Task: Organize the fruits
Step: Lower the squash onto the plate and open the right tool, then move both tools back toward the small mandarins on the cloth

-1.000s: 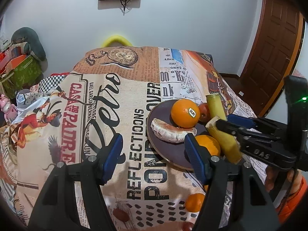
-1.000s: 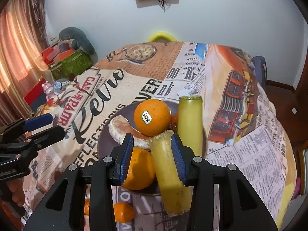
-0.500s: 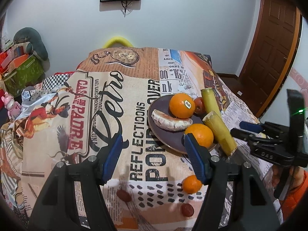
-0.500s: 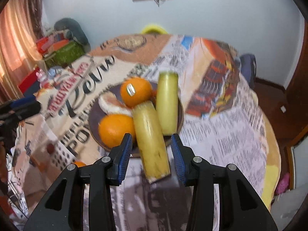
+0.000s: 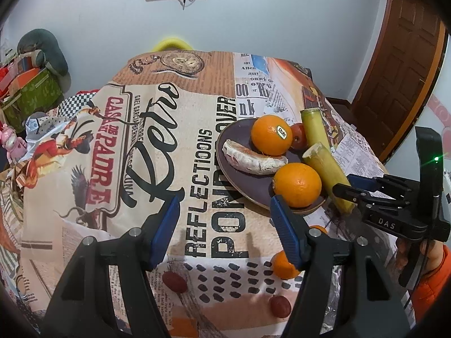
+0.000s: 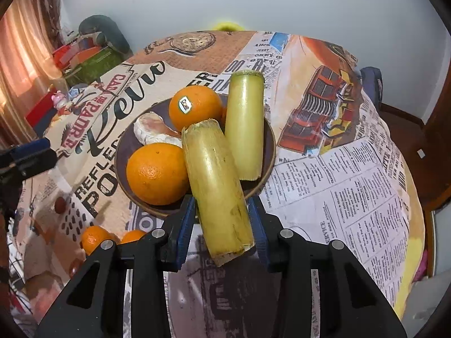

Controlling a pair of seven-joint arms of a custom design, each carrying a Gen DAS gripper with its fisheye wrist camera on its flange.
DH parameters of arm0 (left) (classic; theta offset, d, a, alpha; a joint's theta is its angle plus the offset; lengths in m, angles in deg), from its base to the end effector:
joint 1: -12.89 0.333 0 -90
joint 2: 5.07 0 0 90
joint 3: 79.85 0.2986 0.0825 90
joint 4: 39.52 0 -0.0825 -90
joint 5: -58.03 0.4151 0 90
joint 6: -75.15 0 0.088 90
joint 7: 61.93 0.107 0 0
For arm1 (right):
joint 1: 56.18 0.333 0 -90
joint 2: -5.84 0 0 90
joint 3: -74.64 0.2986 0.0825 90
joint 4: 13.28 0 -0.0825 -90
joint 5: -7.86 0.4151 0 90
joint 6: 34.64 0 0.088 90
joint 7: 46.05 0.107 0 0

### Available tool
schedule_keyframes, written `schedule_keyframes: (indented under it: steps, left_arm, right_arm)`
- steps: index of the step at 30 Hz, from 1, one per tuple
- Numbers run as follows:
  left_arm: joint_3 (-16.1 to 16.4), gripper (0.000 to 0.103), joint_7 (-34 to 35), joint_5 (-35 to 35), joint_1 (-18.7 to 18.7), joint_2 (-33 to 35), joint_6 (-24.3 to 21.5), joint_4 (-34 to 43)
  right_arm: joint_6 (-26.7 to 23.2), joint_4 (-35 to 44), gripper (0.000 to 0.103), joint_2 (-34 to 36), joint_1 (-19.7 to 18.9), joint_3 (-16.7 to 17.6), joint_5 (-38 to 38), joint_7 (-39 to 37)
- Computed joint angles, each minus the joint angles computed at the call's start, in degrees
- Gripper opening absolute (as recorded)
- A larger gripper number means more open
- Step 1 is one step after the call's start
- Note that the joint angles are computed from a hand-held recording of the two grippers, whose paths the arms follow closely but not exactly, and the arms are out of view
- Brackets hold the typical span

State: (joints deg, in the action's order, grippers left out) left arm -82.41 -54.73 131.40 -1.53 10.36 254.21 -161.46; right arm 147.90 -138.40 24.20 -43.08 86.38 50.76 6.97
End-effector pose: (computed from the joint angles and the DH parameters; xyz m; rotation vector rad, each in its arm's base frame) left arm 0.5427 -0.2517 0.2874 -1.7371 1.9580 -0.8592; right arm 0.5729 0.1938 0.2634 -2.0110 1.5026 -0.4028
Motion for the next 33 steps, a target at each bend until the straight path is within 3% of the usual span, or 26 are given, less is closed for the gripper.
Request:
schedule_keyframes:
  steps: [7, 12, 21, 25, 29, 30, 33]
  left_arm:
    - [0.28, 0.066, 0.10, 0.17, -0.27, 0.89, 0.34, 0.81]
    - [0.81, 0.066, -0.34, 0.14, -0.13, 1.15, 0.83, 0.83]
    - [1.07, 0.066, 0.85, -1.46, -0.20, 1.33, 0.68, 0.50]
    - [1.31, 0.066, 0.22, -1.10, -0.43, 0.38, 1.04, -0.41]
    - [1.46, 0.066, -2.69, 2.29, -0.90, -1.18, 1.35, -1.47]
    - [1.08, 0.066, -2.80, 2.57, -0.67, -1.33, 1.35, -1.60]
    - [0.22, 0.066, -3.77, 3.89, -0.28, -1.89, 1.45, -2.22]
  right_arm:
    - [0.81, 4.08, 0.033, 2.98, -0.50, 1.59, 0.82, 0.13]
    - [1.04, 6.77, 0.033, 5.03, 1.59, -0.19, -0.49, 2.11]
    - [0.37, 5.69, 0.033, 3.89, -0.60, 1.59, -0.24, 1.45]
    - [1.93, 3.34, 0.033, 1.48, -2.88, 4.53, 1.02, -0.46]
    - [2.21, 0.43, 0.034, -1.18, -11.55, 14.57, 6.55, -7.17]
    - [1.90, 0.05, 0.035, -1.54, -12.40, 15.66, 7.57, -8.33]
    - [0.48, -1.91, 0.036, -3.03, -10.17, 14.52, 8.96, -10.41]
